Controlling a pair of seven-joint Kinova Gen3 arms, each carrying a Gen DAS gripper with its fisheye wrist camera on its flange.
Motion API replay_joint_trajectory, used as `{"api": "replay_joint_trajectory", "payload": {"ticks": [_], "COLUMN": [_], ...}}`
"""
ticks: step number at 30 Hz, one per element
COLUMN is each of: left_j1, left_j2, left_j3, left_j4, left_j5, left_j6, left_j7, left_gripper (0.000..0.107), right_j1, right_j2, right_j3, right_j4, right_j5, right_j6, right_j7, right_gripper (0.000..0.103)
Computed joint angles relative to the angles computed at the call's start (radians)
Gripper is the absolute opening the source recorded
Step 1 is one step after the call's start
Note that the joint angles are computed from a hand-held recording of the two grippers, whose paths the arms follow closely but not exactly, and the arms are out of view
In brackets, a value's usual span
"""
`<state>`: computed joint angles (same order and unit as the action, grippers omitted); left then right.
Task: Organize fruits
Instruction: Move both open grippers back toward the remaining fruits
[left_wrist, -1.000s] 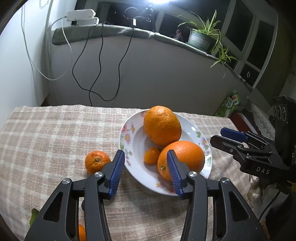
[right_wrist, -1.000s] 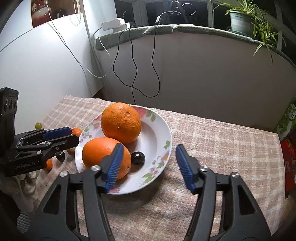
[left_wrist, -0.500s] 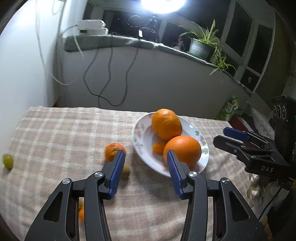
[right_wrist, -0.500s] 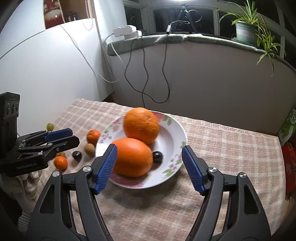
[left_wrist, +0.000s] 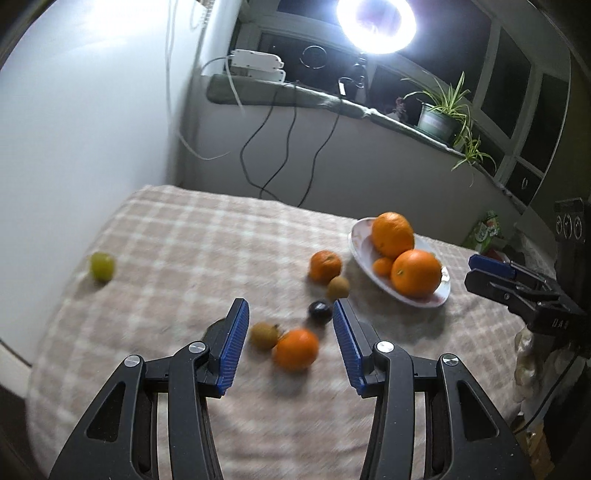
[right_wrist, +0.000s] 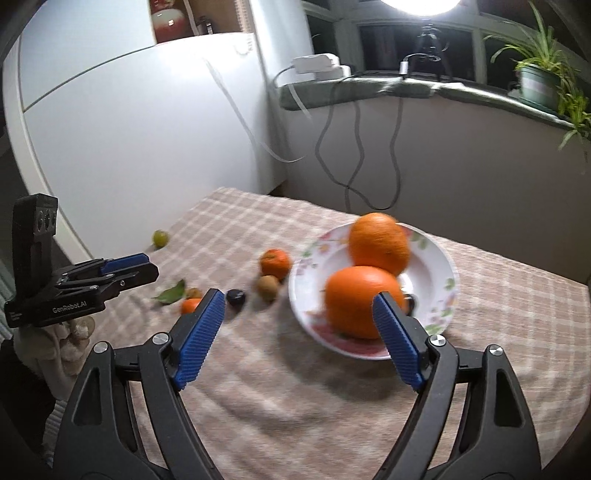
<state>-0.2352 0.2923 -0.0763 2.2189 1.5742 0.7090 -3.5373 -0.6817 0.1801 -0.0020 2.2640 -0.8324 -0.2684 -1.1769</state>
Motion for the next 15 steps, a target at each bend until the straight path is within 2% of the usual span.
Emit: {"api": "replay_joint_trajectory", "payload": {"ticks": [5,10,15], "left_j1": [-0.039,-0.071,-0.094], "left_j2": [0.008,0.036,0.064], "left_j3": [-0.023,-0.024,-0.008], "left_j4": [0.015,0.010,-0.014], "left_j5": [-0.019,-0.043,-0.087], "left_j6": [0.014,0.021,0.054], "left_j7": [-0.017,-0.013,0.021], "left_gripper": [0.046,0.039,0.030], "right_j1": [-0.028,-0.070,-0.071], "right_j2": [0.033,0.071,0.127], "right_j3": [-0.012,0.006,0.001], "right_j4": [-0.028,-0.068,-0.131], "right_j5": [0.036,0.103,0.208], "right_j6": [0.018,0.055,0.111], "right_j7": [-0.017,-0.052,-0.118], "right_gripper": [0.084,0.084,0.071]}}
